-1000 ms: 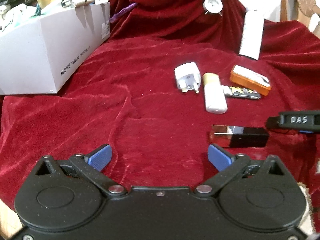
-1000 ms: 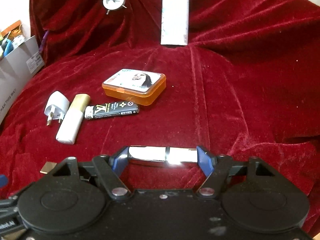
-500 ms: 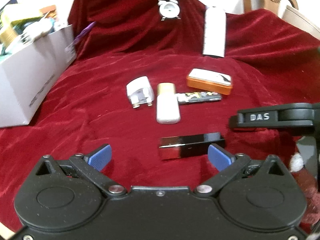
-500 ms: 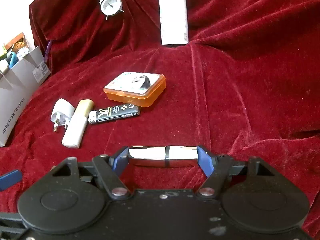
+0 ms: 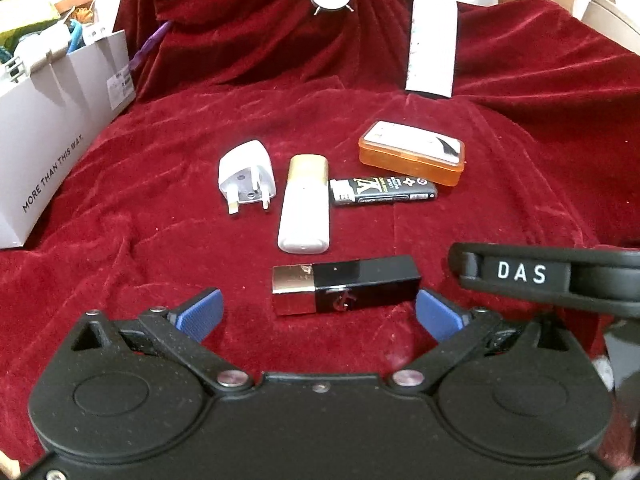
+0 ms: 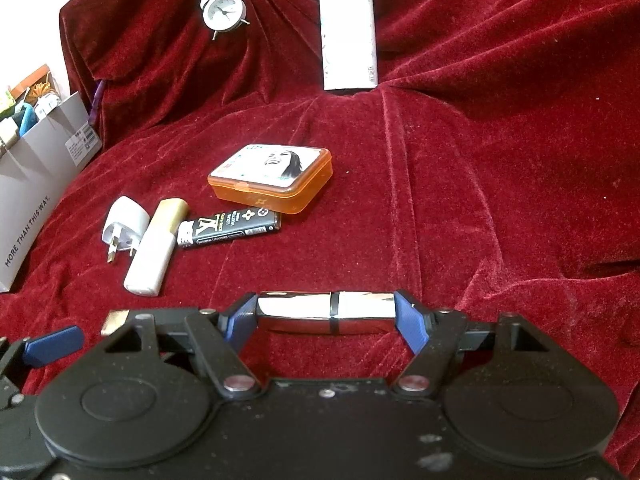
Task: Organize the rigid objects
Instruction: 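Lift the lipstick with the right tool and bring it toward the left tool, then grasp the black-and-silver lipstick with the left tool while the right tool holds it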
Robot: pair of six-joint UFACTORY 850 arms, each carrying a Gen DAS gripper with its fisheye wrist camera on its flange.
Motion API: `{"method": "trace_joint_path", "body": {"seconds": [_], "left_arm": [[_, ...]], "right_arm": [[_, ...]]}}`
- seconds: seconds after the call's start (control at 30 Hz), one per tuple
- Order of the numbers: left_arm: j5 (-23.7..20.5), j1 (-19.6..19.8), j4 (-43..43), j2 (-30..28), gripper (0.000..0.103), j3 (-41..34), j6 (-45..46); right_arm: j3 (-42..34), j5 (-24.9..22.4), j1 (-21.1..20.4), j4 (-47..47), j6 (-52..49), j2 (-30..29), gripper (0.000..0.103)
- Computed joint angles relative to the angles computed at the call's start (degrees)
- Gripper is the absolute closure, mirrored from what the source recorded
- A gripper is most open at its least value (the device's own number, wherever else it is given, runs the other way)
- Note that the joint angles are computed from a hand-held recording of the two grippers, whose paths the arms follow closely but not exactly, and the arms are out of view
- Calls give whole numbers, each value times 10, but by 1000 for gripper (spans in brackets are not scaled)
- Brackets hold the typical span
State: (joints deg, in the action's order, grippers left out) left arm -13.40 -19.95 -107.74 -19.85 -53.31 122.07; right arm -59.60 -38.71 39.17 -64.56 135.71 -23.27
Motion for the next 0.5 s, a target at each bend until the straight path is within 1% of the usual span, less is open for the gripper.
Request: {"method": "trace_joint_path", "body": {"seconds": [0.17, 0.27, 0.37, 0.5], "left_arm": [[8, -2, 35, -6, 4, -6, -34], [15, -5, -3, -6, 4, -5, 0], [24, -10, -17, -10, 4, -10, 9], [33, -20, -106, -11, 4, -9, 97]], "right_arm": [[1, 1, 0, -2, 3, 1, 31], [1, 1, 0, -3, 6, 1, 31], [2, 1, 0, -5, 8, 2, 31], [2, 1, 0, -5, 8, 1, 31]]}}
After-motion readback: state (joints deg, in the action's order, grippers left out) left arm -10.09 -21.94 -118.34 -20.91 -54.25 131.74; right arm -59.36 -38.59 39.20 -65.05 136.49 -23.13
